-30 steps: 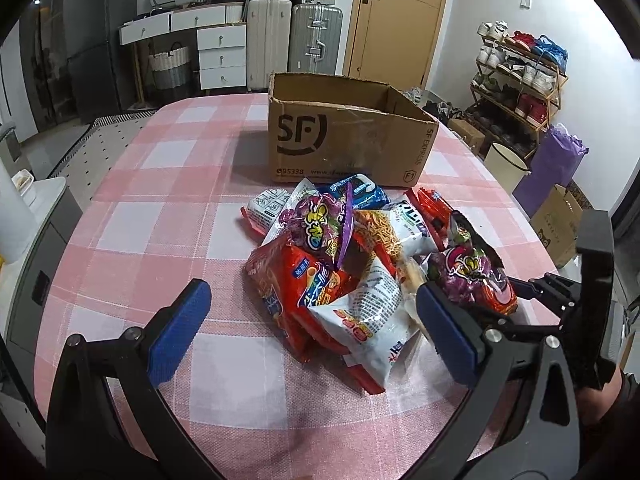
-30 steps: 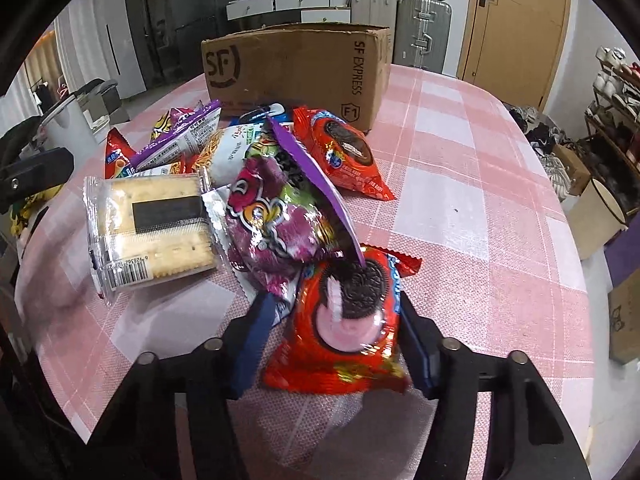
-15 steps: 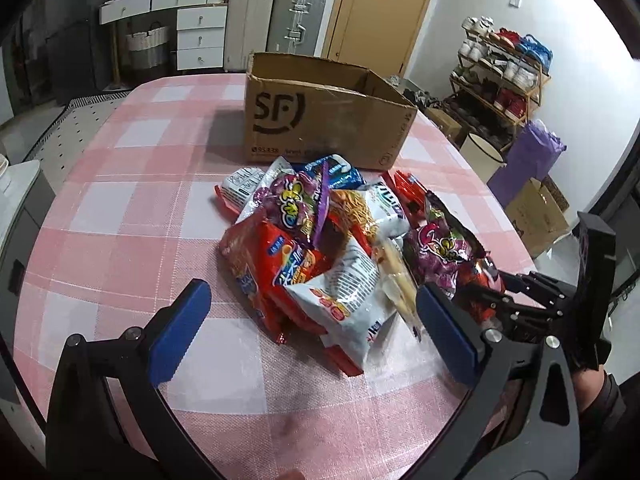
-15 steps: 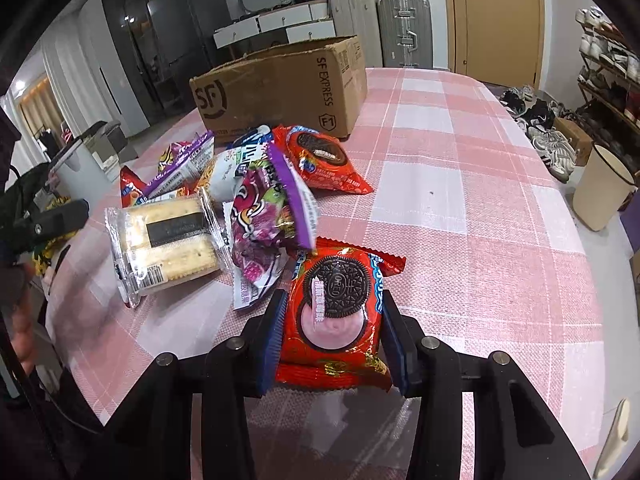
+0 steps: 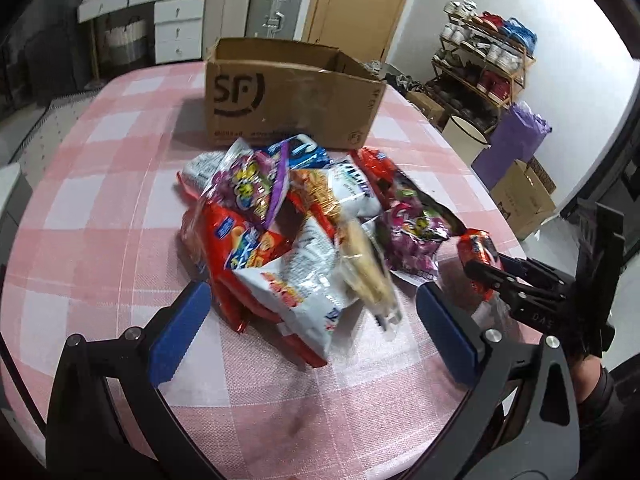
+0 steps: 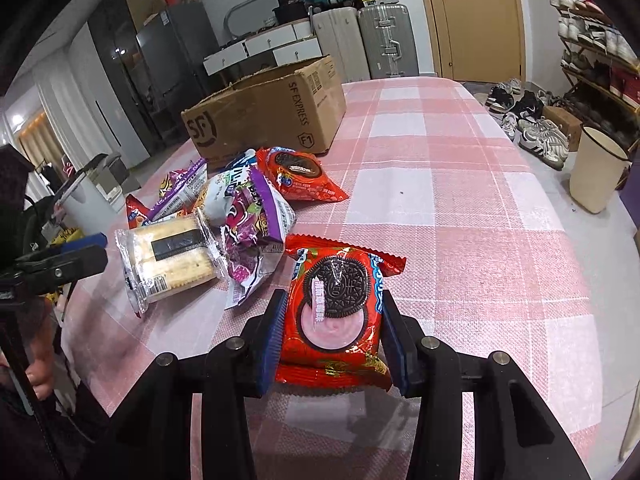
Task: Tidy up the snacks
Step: 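Lift the Oreo pack with the right gripper while the left gripper grasps the wrapped cream cake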
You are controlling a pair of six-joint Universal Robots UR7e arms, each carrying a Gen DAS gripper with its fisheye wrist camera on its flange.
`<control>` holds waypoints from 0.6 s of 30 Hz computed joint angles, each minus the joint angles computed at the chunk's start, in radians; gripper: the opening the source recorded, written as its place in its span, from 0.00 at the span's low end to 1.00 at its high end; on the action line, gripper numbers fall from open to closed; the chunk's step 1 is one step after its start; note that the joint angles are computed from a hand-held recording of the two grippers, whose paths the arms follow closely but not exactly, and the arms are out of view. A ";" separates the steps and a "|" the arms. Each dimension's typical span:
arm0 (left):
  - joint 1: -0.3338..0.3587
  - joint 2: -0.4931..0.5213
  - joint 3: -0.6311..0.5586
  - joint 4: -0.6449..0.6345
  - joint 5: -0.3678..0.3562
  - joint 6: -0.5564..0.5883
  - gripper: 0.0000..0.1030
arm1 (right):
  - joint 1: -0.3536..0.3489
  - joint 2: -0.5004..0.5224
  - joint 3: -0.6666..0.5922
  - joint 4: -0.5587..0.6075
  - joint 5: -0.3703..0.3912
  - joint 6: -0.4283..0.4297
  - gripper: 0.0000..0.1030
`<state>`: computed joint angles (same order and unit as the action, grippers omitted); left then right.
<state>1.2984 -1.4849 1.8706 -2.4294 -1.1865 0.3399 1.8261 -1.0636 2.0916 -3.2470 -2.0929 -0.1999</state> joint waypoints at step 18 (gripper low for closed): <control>0.036 0.031 -0.038 0.036 -0.129 0.035 0.99 | -0.008 -0.012 0.026 -0.056 0.010 0.004 0.43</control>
<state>1.3344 -1.4541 1.8329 -2.3933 -1.3159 0.3745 1.8183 -1.0753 2.1177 -3.3032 -2.0832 -0.1961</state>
